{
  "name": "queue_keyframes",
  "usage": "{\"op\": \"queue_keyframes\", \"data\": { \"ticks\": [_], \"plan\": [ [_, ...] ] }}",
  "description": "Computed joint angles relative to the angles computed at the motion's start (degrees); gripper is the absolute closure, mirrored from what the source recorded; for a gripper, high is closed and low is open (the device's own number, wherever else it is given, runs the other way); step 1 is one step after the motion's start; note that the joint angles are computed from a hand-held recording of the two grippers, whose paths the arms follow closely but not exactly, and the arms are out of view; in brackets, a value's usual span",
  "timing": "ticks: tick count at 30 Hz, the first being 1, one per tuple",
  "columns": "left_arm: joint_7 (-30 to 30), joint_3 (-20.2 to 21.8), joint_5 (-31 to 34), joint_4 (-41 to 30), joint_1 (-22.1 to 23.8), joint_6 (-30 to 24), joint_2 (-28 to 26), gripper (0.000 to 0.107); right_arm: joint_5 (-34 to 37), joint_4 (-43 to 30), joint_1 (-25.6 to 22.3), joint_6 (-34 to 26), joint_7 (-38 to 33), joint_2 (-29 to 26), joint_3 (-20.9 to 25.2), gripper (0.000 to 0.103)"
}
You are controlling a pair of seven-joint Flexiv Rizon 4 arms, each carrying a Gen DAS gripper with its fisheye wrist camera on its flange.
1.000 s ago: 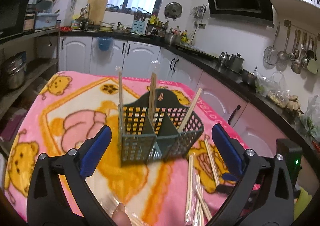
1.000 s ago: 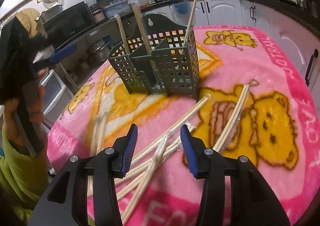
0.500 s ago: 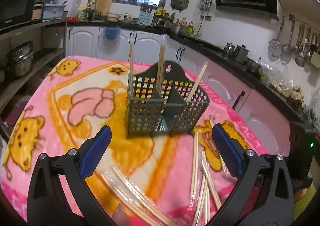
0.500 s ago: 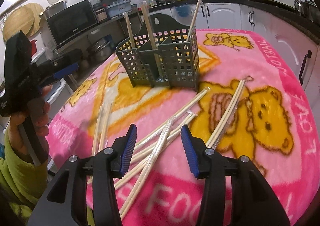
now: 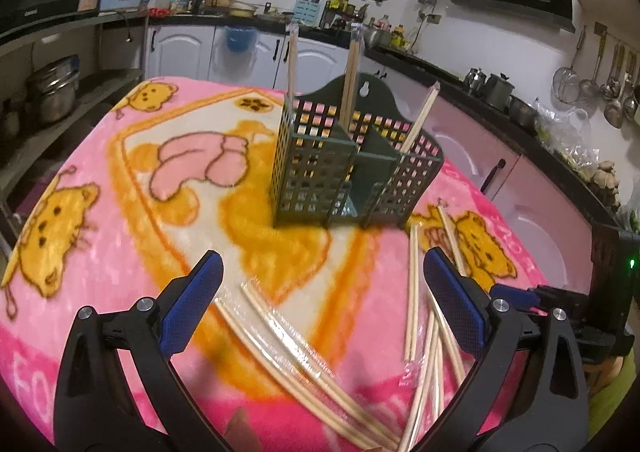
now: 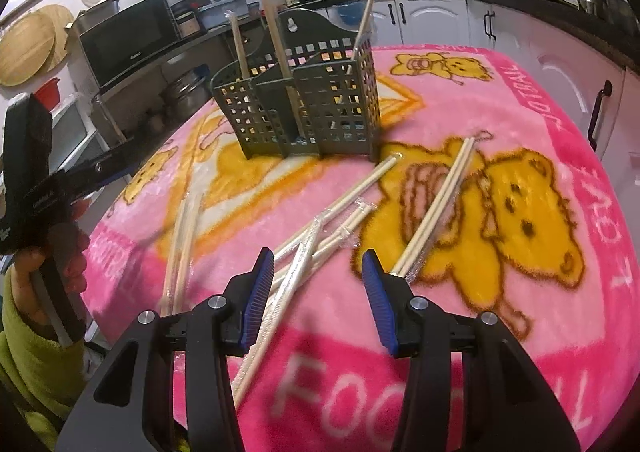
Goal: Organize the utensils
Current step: 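Withdraw both open tools from the caddy toward the wrapped chopsticks on the blanket, then close the left tool on a wrapped chopstick while the right tool grasps another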
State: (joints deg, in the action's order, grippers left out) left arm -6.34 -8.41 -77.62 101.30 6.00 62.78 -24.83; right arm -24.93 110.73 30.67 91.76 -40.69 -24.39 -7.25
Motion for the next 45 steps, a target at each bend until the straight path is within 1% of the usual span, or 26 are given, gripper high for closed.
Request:
{"op": "queue_keyframes", "data": {
  "ticks": [2, 4, 6, 10, 11, 13, 16, 19, 20, 22, 23, 27, 29, 32, 33, 35, 37, 39, 41, 45],
  "plan": [
    [-0.5, 0.3, 0.8, 0.3, -0.1, 0.2, -0.2, 0.014, 0.9, -0.6, -1.4, -0.6, -0.3, -0.5, 1.8, 0.067],
    [-1.3, 0.4, 1.6, 0.4, 0.1, 0.1, -0.4, 0.014, 2.9, -1.9, -4.4, -1.4, -1.3, -1.4, 5.7, 0.069],
    [-2.1, 0.5, 2.4, 0.5, 0.2, 0.5, -0.7, 0.015, 4.2, -3.0, -5.8, -2.4, -1.9, -2.1, 7.6, 0.07],
    [-3.0, 0.4, 3.9, 1.0, 0.8, 0.4, -0.9, 0.015, 8.9, -6.4, -10.9, -4.6, -4.1, -4.4, 14.3, 0.071],
    [-3.4, 0.4, 4.6, 1.1, 1.1, -0.2, -1.0, 0.016, 10.0, -7.2, -11.7, -5.1, -4.7, -4.9, 15.5, 0.071],
    [-4.6, 0.6, 6.1, 1.0, 1.4, -0.8, -1.3, 0.024, 12.5, -8.8, -13.5, -6.1, -5.5, -6.0, 17.7, 0.071],
    [-6.7, 0.7, 8.4, 0.7, 2.2, -2.3, -1.7, 0.027, 17.9, -12.2, -17.6, -7.7, -7.3, -8.3, 23.0, 0.071],
    [-8.7, 0.7, 10.6, 0.0, 2.8, -3.2, -2.3, 0.031, 21.7, -14.5, -20.0, -8.9, -9.7, -9.7, 26.3, 0.071],
    [-9.4, 0.6, 11.3, -0.3, 3.0, -3.5, -2.6, 0.032, 22.6, -15.1, -20.2, -9.3, -10.2, -10.0, 26.7, 0.072],
    [-11.5, 0.6, 13.2, -1.5, 3.5, -4.5, -3.5, 0.036, 23.8, -16.0, -19.8, -10.2, -10.7, -10.1, 26.2, 0.074],
    [-12.6, 0.7, 14.3, -2.1, 3.6, -4.7, -3.9, 0.036, 24.1, -16.2, -19.3, -10.5, -10.8, -10.0, 25.6, 0.077],
    [-16.4, 0.6, 19.0, -4.6, 4.1, -5.6, -5.9, 0.038, 25.4, -17.7, -18.7, -11.8, -11.8, -10.6, 24.8, 0.083],
    [-18.7, 0.6, 21.6, -6.0, 4.4, -6.4, -6.9, 0.04, 25.5, -18.2, -18.3, -11.9, -12.8, -10.7, 24.3, 0.092],
    [-20.4, 0.0, 24.3, -7.3, 4.8, -6.9, -7.7, 0.041, 23.2, -17.8, -15.2, -11.0, -12.0, -10.0, 20.0, 0.099],
    [-20.4, -0.2, 25.3, -7.6, 4.8, -7.1, -7.8, 0.041, 22.2, -17.5, -14.2, -10.1, -11.5, -9.8, 18.3, 0.099],
    [-20.6, -0.4, 27.0, -7.9, 5.0, -7.8, -7.8, 0.041, 20.9, -17.0, -13.4, -8.3, -11.1, -9.4, 16.8, 0.1],
    [-21.7, -0.2, 28.8, -8.5, 5.0, -8.4, -8.1, 0.041, 18.7, -15.9, -11.4, -6.8, -9.3, -8.4, 13.1, 0.1],
    [-22.7, 0.1, 30.4, -9.1, 5.0, -8.3, -8.3, 0.041, 17.1, -15.1, -10.6, -5.3, -8.0, -7.9, 11.1, 0.1],
    [-24.1, 0.4, 32.1, -10.1, 5.0, -8.4, -9.0, 0.041, 15.0, -14.5, -8.9, -4.5, -5.9, -7.4, 7.8, 0.1],
    [-28.6, 1.5, 36.4, -13.2, 4.9, -9.1, -11.1, 0.041, 11.1, -13.9, -6.7, -2.9, -2.7, -6.9, 2.6, 0.1]
  ]
}}
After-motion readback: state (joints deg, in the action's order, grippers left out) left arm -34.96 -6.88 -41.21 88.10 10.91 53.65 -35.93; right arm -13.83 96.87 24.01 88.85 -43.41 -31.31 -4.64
